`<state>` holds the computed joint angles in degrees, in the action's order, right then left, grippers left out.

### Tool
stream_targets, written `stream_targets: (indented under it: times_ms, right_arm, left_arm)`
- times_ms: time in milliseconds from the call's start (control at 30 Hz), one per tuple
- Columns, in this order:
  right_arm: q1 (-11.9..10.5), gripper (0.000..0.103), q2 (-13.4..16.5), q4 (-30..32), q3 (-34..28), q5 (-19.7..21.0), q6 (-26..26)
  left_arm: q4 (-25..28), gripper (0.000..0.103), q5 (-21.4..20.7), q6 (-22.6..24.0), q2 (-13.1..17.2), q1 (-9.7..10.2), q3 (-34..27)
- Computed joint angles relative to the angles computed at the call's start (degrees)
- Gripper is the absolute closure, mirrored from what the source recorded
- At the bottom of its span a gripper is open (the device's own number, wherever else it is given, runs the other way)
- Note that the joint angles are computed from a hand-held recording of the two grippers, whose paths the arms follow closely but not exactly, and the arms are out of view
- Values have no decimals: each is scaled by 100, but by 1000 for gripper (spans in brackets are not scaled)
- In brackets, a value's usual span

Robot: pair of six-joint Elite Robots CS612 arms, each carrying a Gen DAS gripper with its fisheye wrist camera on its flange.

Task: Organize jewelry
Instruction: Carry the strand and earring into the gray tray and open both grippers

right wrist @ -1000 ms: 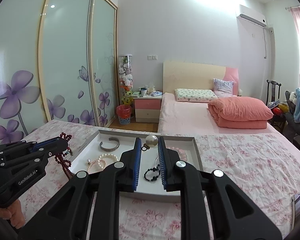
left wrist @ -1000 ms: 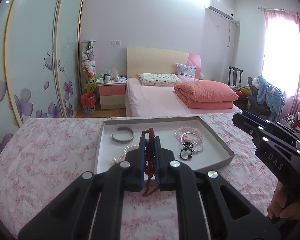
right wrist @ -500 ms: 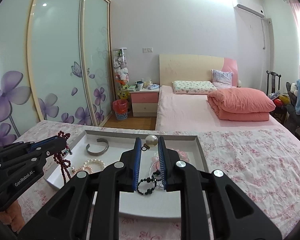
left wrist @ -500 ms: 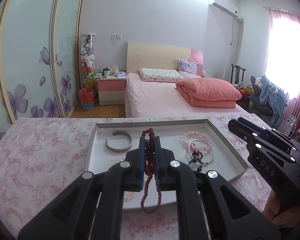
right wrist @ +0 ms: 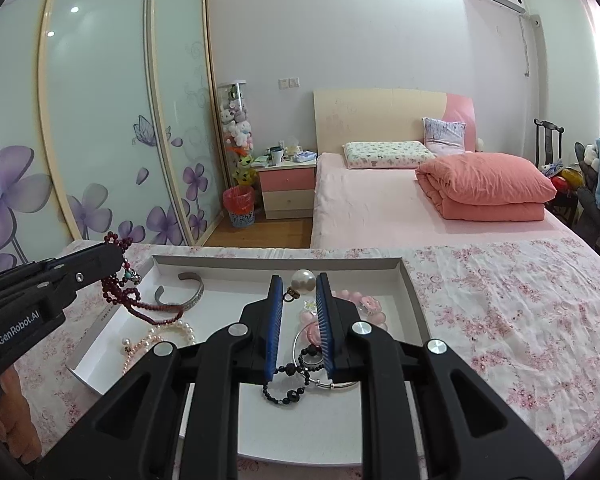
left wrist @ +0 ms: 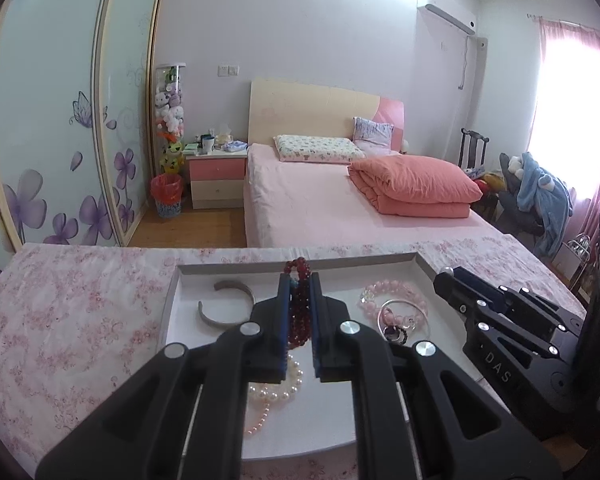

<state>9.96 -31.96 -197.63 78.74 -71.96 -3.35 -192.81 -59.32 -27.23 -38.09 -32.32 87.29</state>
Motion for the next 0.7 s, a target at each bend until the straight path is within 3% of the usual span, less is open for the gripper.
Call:
stream_targets:
  times_ms: [367, 433, 467, 500, 533, 700]
  right_arm:
    - [31, 85, 24, 309, -67, 22, -87]
    - [25, 83, 10, 384, -55, 64, -96]
    - [26, 74, -8, 392, -31, 46, -97]
    - [27, 66, -21, 376, -11, 31, -99]
    - [28, 57, -24, 340, -2, 16, -93]
    - [-27, 56, -132, 101, 187, 3, -33]
  left_arm:
    - [381, 93, -31, -233, 69, 62, -68]
    - [454, 83, -12, -323, 54, 59, -49]
    - [475, 68, 43, -385, 36, 55, -16]
    - [448, 62, 108, -420, 20, 52, 24]
    - [398, 62, 156, -446, -1, 50, 74]
    - [288, 52, 268, -667, -164, 37, 383]
